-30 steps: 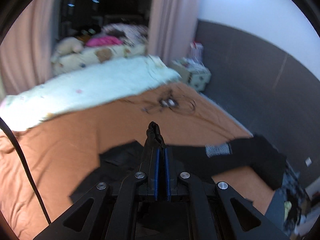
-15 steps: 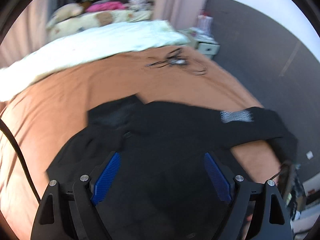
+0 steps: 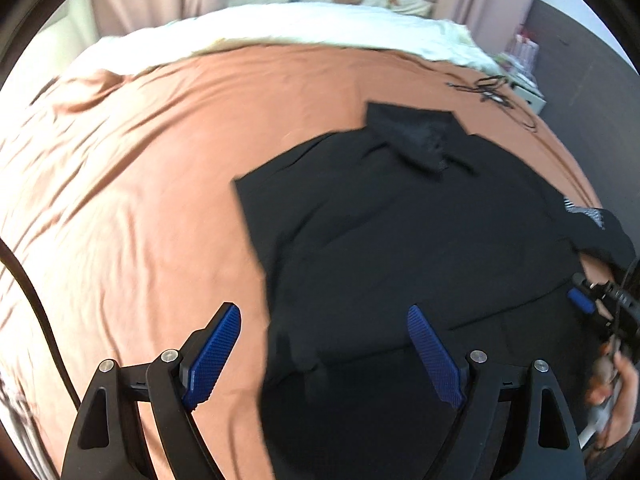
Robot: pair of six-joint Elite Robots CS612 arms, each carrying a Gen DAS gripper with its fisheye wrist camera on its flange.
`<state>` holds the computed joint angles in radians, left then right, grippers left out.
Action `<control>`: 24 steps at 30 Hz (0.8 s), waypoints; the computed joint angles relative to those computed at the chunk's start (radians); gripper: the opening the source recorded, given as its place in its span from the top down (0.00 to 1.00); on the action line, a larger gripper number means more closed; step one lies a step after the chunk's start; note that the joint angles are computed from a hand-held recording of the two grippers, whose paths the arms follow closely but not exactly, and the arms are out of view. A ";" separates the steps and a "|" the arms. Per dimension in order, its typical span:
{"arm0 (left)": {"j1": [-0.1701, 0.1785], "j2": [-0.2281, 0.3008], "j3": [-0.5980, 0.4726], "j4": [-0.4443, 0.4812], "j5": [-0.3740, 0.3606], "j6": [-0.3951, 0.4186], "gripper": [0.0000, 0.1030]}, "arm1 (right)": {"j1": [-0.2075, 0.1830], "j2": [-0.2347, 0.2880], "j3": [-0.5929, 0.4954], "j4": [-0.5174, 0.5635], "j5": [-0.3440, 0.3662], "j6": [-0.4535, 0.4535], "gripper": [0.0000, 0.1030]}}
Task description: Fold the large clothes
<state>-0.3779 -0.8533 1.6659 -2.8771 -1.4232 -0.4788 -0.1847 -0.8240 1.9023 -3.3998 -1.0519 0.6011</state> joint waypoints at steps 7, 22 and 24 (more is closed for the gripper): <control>0.008 0.012 0.046 0.014 0.011 -0.021 0.36 | 0.013 0.016 -0.063 0.076 -0.053 -0.132 0.94; 0.004 0.042 0.017 0.036 0.018 -0.020 0.53 | 0.015 0.000 -0.122 0.173 -0.080 -0.274 0.44; 0.000 0.030 0.031 0.028 0.018 -0.031 0.52 | 0.005 -0.020 -0.086 0.108 -0.087 -0.280 0.20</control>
